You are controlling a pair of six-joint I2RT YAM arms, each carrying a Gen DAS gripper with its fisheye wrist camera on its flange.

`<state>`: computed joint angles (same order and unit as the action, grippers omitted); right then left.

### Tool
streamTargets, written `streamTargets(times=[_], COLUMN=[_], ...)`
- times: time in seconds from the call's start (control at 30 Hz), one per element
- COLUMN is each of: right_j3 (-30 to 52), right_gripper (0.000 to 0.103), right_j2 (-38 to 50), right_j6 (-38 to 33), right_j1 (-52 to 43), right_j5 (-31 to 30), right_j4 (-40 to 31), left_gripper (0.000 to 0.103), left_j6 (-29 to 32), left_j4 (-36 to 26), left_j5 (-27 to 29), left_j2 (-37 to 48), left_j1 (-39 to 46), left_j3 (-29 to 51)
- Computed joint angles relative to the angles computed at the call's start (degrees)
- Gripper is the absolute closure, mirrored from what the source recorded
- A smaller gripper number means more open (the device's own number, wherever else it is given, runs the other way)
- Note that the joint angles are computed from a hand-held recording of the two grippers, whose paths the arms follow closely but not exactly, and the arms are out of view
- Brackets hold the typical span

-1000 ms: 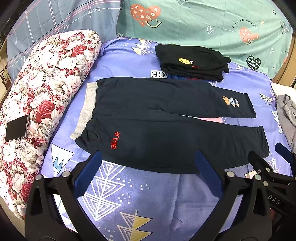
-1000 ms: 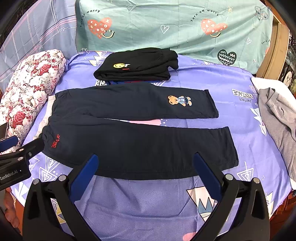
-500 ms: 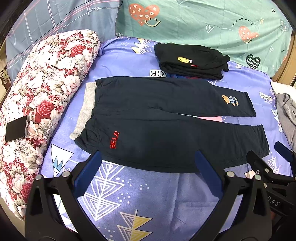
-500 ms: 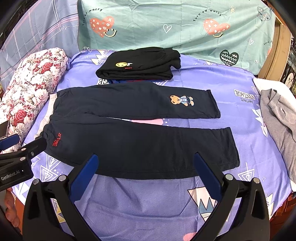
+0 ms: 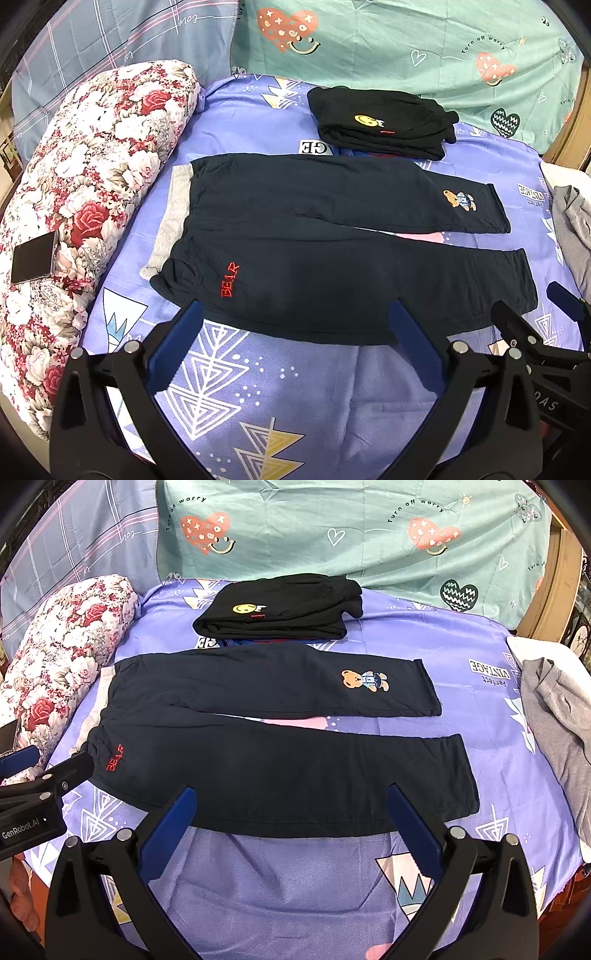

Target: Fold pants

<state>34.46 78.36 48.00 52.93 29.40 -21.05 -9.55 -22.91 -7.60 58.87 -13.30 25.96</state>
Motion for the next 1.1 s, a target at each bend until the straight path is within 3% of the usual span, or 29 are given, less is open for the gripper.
streamTargets(times=[0.87, 0.93, 1.1], right_j3=[-0.03, -1.02, -8.42], right_gripper=[0.001, 0.001, 0.001], right_j2=[1.08, 0.81, 0.65], right_j6=[-0.57, -1.1, -0.02], right_j1=[-0.21, -1.69, -15.43], right_j5=[-1.23, -2.86, -15.31], right_j4=[1.11, 2.49, 9.65], left_gripper=[0.002, 0.002, 0.002], left_j6=[-0.06, 1.01, 4.88], left_j4=[0.24, 1.25, 3.76], left_j5=[0.81, 3.92, 19.22], left_j2=[1.09, 3.58, 22.46], left_j1=[0.45, 3.1, 20.71], left_j3=[-0.36, -0.04, 4.94])
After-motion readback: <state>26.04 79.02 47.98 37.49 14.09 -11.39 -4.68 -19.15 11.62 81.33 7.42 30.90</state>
